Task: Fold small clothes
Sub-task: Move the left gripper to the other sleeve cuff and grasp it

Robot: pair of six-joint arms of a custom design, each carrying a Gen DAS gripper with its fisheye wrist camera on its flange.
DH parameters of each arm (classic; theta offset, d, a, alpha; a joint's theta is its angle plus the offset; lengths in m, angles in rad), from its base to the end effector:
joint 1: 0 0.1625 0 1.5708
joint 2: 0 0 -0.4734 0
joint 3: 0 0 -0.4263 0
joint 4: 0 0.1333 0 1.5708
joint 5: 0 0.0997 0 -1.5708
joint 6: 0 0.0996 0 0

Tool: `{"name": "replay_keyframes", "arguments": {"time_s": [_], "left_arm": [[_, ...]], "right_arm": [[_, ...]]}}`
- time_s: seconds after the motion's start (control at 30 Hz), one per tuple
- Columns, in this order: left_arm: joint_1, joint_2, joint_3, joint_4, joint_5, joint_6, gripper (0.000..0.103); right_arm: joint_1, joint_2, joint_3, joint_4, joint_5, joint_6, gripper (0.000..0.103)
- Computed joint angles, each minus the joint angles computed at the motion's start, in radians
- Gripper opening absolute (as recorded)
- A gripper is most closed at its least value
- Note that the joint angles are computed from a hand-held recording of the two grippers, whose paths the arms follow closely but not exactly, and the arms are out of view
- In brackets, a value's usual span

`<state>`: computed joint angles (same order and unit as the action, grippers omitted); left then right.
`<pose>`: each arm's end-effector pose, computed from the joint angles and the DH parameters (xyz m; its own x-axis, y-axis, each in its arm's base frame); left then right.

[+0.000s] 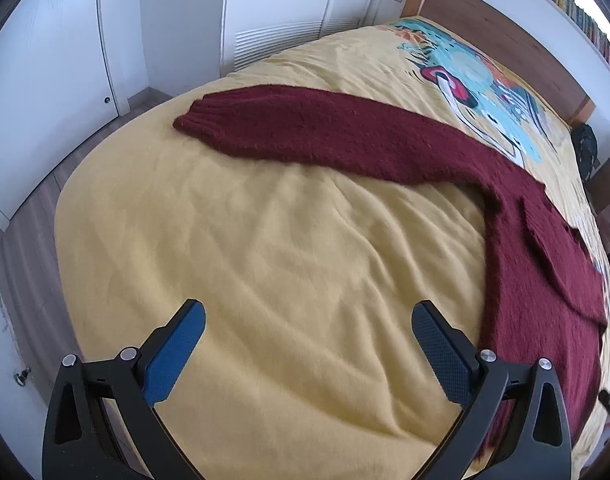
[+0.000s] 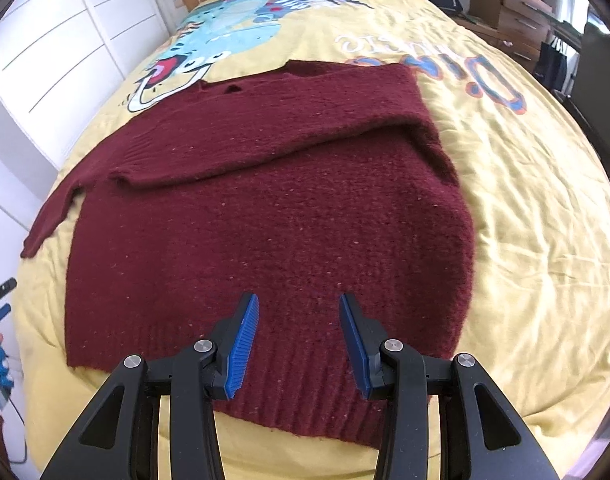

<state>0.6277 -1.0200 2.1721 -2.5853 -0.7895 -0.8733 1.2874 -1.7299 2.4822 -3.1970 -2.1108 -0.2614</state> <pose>-0.2934 -0.4643 0.0927 -0.8321 -0.0403 -0.5532 0.2553 0.8576 -0.4465 -0.0235 -0.3741 0.3602 -0.7354 0.4381 0.5170 -0.0110 0.7551 -0.6555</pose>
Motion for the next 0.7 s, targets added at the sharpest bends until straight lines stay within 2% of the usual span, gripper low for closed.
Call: {"name": "replay_keyframes", "arguments": {"time_s": [0.17,0.3,0.47,0.53,0.6,0.7], "left_arm": [[0.071,0.032,-0.062,-0.053,0.019,0.088,0.102],[0.148,0.064,-0.120,-0.119,-0.028,0.147,0.101],[0.224,0.085,-0.169,-0.196,-0.083,0.153,0.099],[0.254,0.093,-0.189,-0.219,-0.105,0.140,0.096],[0.284,0.100,-0.206,-0.239,-0.135,0.131,0.086],[0.312,0.108,-0.225,-0.244,-0.157,0.111,0.082]], "right_arm": [[-0.018,-0.003,-0.005,-0.003,0.009,0.004,0.044],[-0.031,0.003,-0.011,0.000,0.015,0.002,0.044],[-0.042,-0.002,-0.012,0.002,0.016,-0.005,0.044],[-0.048,-0.010,-0.012,0.002,0.020,-0.004,0.044],[-0.056,-0.020,-0.011,0.001,0.021,-0.005,0.044],[-0.066,-0.035,-0.009,0.002,0.020,-0.004,0.044]]}}
